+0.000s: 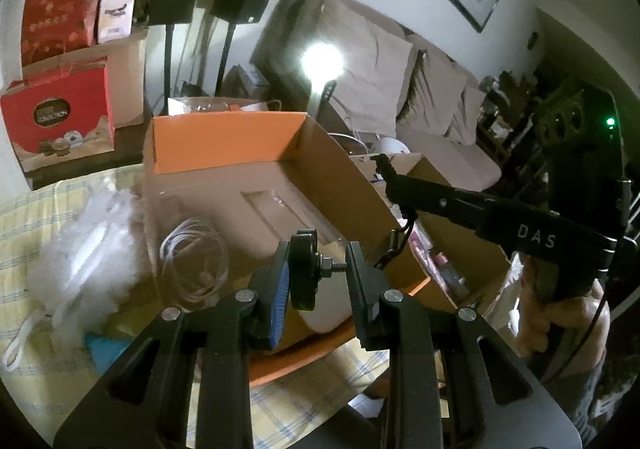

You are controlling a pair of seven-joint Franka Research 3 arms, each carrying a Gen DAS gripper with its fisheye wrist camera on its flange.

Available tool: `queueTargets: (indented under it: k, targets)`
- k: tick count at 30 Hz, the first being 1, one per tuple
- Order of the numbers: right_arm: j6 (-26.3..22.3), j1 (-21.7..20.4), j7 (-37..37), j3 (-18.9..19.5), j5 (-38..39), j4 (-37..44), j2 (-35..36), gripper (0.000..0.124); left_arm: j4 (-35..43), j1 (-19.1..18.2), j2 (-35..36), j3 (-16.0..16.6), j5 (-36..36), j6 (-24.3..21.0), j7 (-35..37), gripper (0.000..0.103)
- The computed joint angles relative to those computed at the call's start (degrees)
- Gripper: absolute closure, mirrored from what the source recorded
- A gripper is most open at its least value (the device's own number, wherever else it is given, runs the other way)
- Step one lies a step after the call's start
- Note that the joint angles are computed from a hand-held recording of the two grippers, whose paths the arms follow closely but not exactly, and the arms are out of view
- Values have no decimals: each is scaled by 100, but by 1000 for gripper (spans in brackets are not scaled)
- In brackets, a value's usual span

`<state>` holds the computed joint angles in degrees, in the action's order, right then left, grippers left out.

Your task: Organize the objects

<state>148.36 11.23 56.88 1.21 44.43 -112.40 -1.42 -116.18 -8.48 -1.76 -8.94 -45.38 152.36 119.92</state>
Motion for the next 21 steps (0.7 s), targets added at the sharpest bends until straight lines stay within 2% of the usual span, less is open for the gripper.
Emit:
queueTargets:
  k: [7, 14, 21]
  targets:
    - [-18, -93, 72, -15, -189, 203, 330, 115, 314, 86, 388, -98, 283, -34, -357, 78]
    - [-1, -151, 138, 120, -304, 774, 907, 115, 545, 252, 623, -223, 713, -4, -734, 78]
    - [-109, -43, 703, 169, -1190, 1559, 1744, 115, 718, 414, 811, -273, 941, -75, -899, 78]
